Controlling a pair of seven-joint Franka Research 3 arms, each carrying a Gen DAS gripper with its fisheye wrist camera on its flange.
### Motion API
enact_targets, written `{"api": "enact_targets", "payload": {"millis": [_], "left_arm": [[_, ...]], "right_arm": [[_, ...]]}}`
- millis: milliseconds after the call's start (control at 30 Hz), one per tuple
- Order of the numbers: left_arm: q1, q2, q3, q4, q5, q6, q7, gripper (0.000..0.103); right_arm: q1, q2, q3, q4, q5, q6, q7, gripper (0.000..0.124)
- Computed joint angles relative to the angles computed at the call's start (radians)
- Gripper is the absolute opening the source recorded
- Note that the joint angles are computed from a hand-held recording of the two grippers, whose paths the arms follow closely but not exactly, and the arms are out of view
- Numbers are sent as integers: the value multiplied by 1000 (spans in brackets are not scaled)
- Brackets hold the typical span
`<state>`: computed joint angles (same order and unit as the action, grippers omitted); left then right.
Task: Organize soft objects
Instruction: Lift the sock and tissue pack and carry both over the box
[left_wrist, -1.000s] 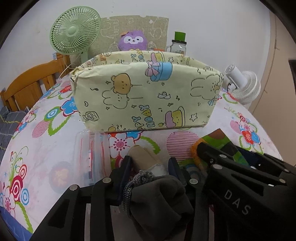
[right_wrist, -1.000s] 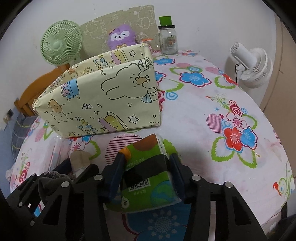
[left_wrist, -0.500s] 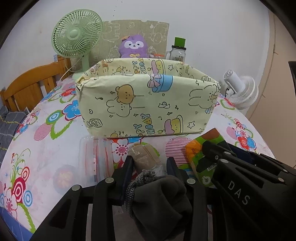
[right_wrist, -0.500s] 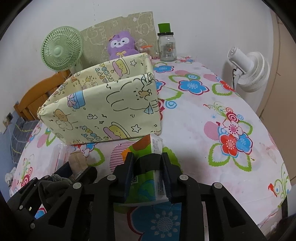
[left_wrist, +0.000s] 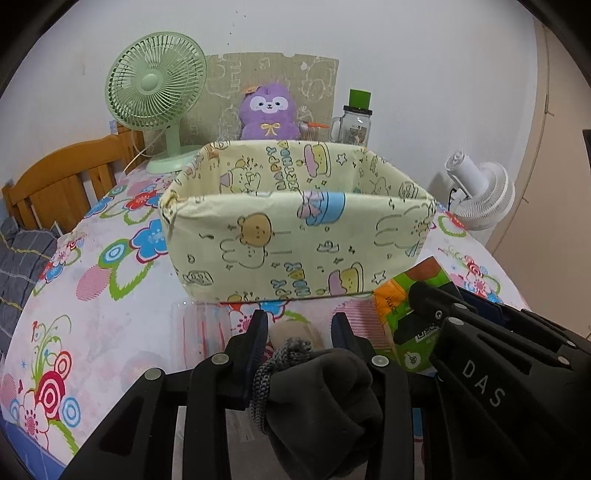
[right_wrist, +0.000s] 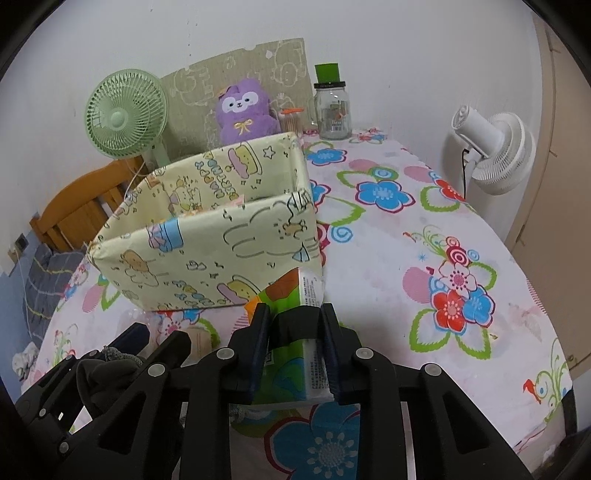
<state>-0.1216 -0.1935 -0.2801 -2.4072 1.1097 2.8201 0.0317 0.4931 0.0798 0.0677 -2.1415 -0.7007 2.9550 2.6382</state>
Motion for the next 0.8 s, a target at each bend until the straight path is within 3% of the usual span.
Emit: {"api": "enact_targets", "payload": {"millis": [800], "left_arm": [[11,-51,-7,34,-119,-21,137,36]], "right_arm": [[-34,-50,36,40,-40,-29,16,30]]}}
